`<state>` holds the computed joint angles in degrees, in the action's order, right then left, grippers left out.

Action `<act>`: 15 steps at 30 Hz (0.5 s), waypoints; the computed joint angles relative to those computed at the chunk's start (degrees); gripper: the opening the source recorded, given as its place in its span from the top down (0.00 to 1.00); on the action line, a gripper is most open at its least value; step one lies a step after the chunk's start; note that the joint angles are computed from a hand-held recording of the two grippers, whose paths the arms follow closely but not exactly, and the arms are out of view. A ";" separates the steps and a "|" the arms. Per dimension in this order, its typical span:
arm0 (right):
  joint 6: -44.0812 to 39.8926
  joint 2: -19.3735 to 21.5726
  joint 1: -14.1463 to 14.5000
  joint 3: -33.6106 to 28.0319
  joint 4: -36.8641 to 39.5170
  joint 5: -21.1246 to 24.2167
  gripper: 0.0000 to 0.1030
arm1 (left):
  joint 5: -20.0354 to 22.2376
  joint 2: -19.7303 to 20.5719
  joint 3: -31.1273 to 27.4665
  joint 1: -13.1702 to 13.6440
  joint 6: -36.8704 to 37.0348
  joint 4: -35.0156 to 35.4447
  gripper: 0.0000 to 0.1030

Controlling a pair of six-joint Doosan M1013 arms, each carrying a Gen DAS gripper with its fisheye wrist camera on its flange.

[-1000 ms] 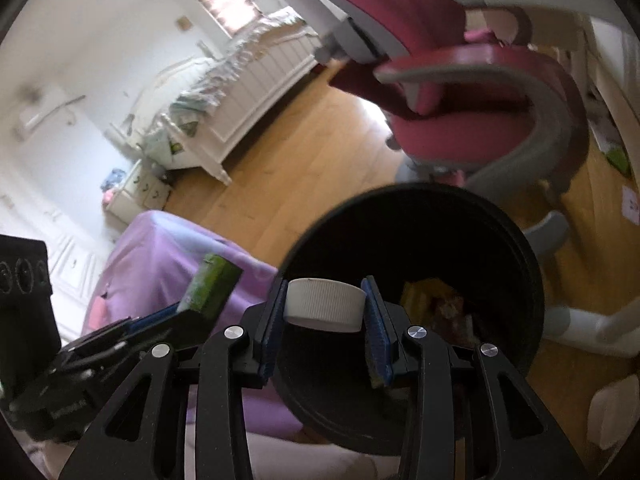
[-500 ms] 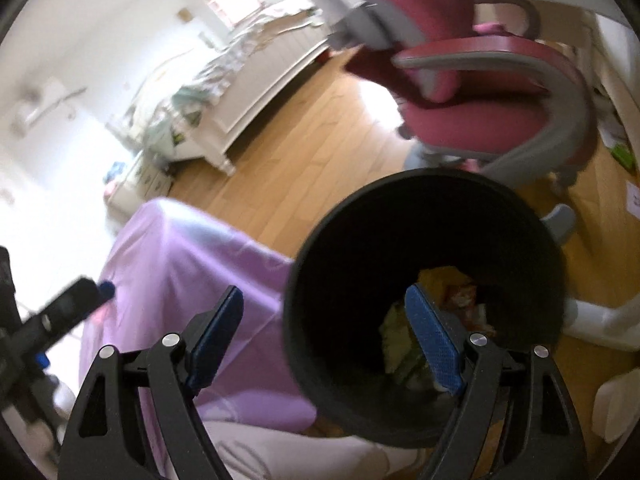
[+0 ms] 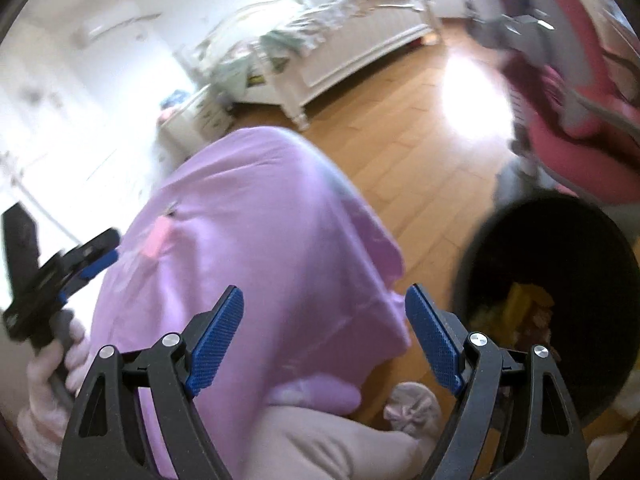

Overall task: Collect trash
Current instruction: 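Move both open tools back over the battery card and pink roller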

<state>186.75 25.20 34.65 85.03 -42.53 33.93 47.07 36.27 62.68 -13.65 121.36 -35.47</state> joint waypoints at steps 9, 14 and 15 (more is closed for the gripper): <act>-30.61 9.87 0.06 -19.05 15.95 1.50 0.20 | 7.81 12.56 -20.71 1.19 -17.50 15.23 0.11; -42.76 16.34 -0.40 -31.08 22.65 7.15 0.20 | 15.61 18.92 -31.57 0.11 -17.92 18.72 0.11; -45.00 17.86 -0.67 -33.76 24.17 8.37 0.20 | 15.70 19.59 -32.64 -0.23 -18.13 20.34 0.11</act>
